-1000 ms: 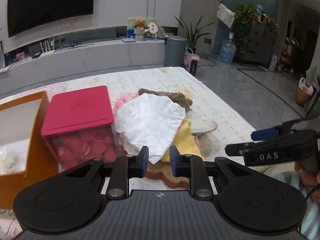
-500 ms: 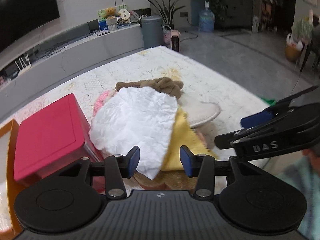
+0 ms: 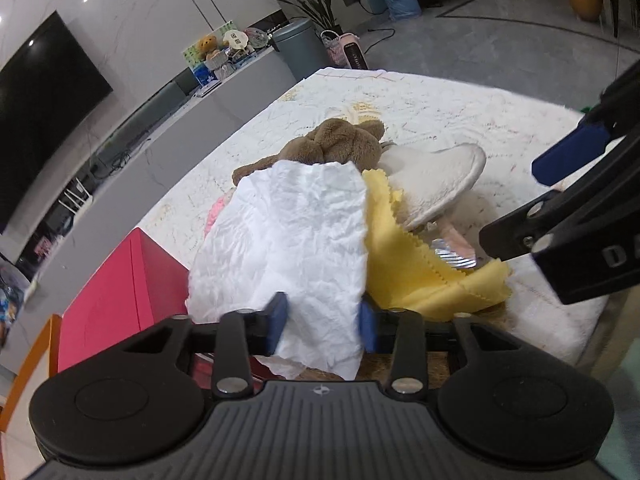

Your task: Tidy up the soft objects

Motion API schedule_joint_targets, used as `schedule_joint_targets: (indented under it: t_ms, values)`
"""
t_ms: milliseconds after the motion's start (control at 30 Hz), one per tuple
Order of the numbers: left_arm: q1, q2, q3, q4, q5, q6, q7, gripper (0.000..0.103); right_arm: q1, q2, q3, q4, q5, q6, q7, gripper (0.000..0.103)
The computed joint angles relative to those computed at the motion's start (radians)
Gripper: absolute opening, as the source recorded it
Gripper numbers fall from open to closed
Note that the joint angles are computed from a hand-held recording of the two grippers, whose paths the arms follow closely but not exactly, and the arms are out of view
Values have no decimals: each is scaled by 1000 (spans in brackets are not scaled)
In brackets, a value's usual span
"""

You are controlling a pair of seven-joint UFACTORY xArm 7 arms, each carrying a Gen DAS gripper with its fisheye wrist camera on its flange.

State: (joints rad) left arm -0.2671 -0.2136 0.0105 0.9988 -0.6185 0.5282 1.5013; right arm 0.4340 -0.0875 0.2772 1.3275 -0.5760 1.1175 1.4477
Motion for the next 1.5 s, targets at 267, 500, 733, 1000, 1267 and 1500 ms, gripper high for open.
schedule_joint_targets:
  t_ms: [267,500,733,1000,1267,1500]
  values:
    - [-8,-45,40,-14,-86,1,34,5,-1,-2,2,-1,0,-6,-3,60]
    - [49,-128,110,38,-107,229,-85,4,5,-1,6,3,-17,-3,2,60]
    - [134,-139,186,150,-132,433,-208,4,13,11,9,25,-30,21,0,60]
    - [228,-84,194,287,-157,538,-316,4,28,21,2,38,-36,29,-20,60]
    - [235,-10,122,247,-91,468,-316,4,40,46,4,52,-71,-70,-88,55]
    - [268,56,88,237,38,524,-347,4,52,85,-19,64,-23,-156,-170,51]
